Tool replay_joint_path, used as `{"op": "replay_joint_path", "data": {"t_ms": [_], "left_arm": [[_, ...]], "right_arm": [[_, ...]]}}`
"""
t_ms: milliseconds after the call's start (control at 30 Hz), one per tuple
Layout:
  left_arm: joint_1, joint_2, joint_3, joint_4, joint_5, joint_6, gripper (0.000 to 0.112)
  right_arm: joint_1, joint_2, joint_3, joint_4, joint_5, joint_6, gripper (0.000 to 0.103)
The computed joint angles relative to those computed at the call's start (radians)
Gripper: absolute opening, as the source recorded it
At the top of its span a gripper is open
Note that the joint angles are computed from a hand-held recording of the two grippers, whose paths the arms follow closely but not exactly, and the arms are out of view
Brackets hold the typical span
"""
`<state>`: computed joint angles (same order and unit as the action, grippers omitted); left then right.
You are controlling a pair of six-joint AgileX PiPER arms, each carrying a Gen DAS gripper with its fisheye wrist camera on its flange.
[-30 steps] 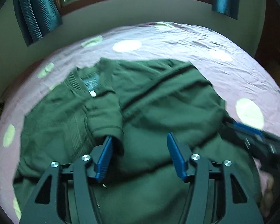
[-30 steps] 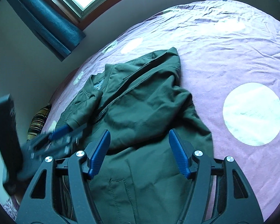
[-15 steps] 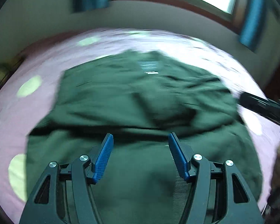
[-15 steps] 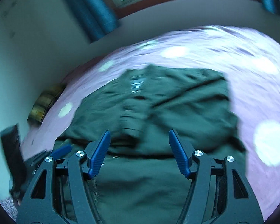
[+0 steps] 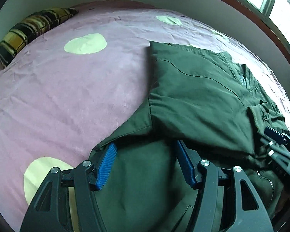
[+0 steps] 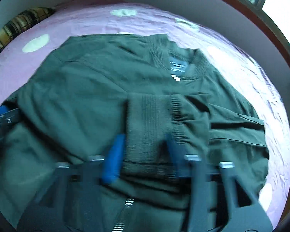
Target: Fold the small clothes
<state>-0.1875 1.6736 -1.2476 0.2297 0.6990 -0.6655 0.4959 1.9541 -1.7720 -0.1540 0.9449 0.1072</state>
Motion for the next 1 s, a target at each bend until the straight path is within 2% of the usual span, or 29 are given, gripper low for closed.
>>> {"op": "replay_joint_path", "data": {"t_ms": [100,233,333,433,533,567,600,667,800,900,933,1000], "left_arm": [[0.009,-0.006,0.007,-0.019,-0.005,0.017,0.061],[0.020,-0.010,0.011,-0.043,-0.013,0.034,0.061],[0.025,-0.007,0.005,-0.053,-0.009,0.041,0.061],[0.023,-0.001,-0.005,-0.052,0.000,0.034,0.061],[0.023,0.002,-0.010,-0.050,0.003,0.030,0.061],[0.023,0.003,-0.012,-0.047,0.006,0.027,0.061],[0.022,0.004,-0.014,-0.046,0.008,0.025,0.061],[0.022,0.006,-0.017,-0.044,0.010,0.025,0.061],[0.025,0.010,-0.017,-0.046,0.010,0.029,0.061],[0.026,0.010,-0.019,-0.046,0.012,0.029,0.061],[0.026,0.011,-0.021,-0.043,0.012,0.027,0.061],[0.033,0.011,-0.019,-0.051,0.006,0.032,0.061]], "right_arm": [[-0.108,-0.069,0.039,0.194,-0.026,-0.079,0.014],[-0.328,-0.197,0.137,0.520,-0.047,-0.269,0.008],[-0.525,-0.231,0.179,0.728,0.010,-0.393,0.006],[-0.711,-0.181,0.187,0.903,0.110,-0.480,0.003],[-0.845,-0.091,0.196,1.076,0.233,-0.535,0.008],[-0.865,-0.074,0.205,1.108,0.249,-0.543,0.016],[-0.880,-0.056,0.211,1.139,0.262,-0.553,0.032],[-0.887,-0.043,0.234,1.163,0.242,-0.560,0.049],[-0.831,-0.006,0.198,1.128,0.221,-0.545,0.054],[-0.757,0.048,0.104,1.027,0.235,-0.508,0.055],[-0.718,0.045,0.087,0.950,0.204,-0.486,0.053],[-0.681,0.023,0.087,0.867,0.158,-0.463,0.027]]}}
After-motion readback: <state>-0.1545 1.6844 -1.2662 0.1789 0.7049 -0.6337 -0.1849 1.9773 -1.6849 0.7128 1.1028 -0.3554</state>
